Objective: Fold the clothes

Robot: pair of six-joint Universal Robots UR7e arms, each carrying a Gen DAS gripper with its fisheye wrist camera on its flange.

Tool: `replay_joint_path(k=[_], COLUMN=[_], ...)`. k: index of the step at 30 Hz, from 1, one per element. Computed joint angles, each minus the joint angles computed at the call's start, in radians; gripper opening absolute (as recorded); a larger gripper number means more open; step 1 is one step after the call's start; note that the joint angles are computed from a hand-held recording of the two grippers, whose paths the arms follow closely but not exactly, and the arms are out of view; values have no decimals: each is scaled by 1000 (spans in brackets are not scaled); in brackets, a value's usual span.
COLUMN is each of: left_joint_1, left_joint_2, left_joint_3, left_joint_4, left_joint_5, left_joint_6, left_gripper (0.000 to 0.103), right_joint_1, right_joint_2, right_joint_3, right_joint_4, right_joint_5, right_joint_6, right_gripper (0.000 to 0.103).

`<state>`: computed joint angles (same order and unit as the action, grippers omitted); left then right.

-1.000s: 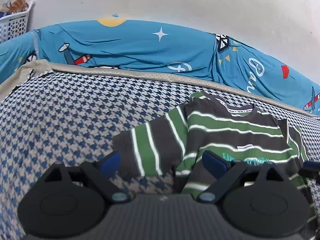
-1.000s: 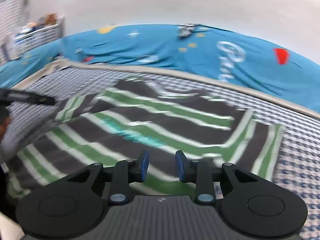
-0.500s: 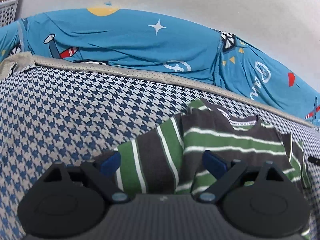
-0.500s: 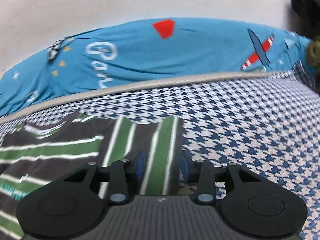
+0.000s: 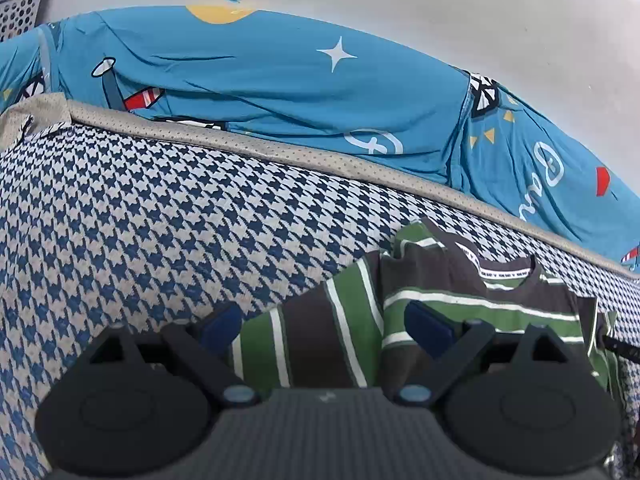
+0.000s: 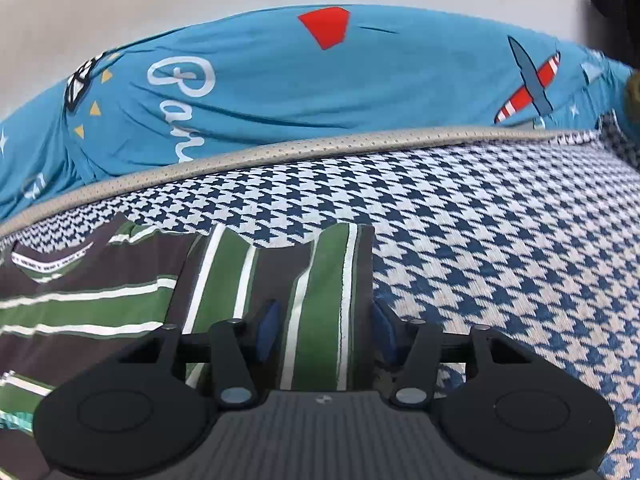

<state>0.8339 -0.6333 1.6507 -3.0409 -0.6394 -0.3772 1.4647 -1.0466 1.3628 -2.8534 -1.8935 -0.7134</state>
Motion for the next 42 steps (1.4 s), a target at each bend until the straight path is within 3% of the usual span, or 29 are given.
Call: replay_joint_path(k=[1, 3, 4, 8, 15, 22, 29, 31, 35, 42], left_joint_1=[1, 1, 1, 1, 4, 9, 10, 14, 18, 34], left_joint_2=[0, 1, 2, 5, -11, -27, -54, -69, -98, -130], left_joint_3=[0, -2, -3, -5, 9, 18, 33, 46, 75, 111], left_joint_4=[2, 4, 6, 8, -3, 39, 121, 137, 153, 158], left_joint_5=[-2, -5, -4, -6, 14, 37, 98, 105, 112, 43], left_joint_6=[-3, -8, -8, -14, -46, -101, -203, -232, -277, -325], left_gripper=[92, 92, 92, 92, 93, 94, 95, 96, 97, 98], right_joint_1=[-1, -3, -2, 2, 11, 29, 55, 64, 76, 96], right_joint_2=[0, 5, 5, 2, 3, 53, 100, 124, 120, 13], right_joint_3=[0, -14, -16, -18, -26, -72, -99, -113, -86, 26], right_joint_4=[3, 28, 34, 31, -117, -161, -225, -301, -444, -219], right_joint_5=[9, 33, 37, 41, 6, -175, -294, -333, -279, -172], right_joint_6=[-6, -3, 0, 8, 16, 12, -48, -92, -187, -32], right_gripper=[37, 10, 9, 8, 6, 6, 6, 6, 15, 16])
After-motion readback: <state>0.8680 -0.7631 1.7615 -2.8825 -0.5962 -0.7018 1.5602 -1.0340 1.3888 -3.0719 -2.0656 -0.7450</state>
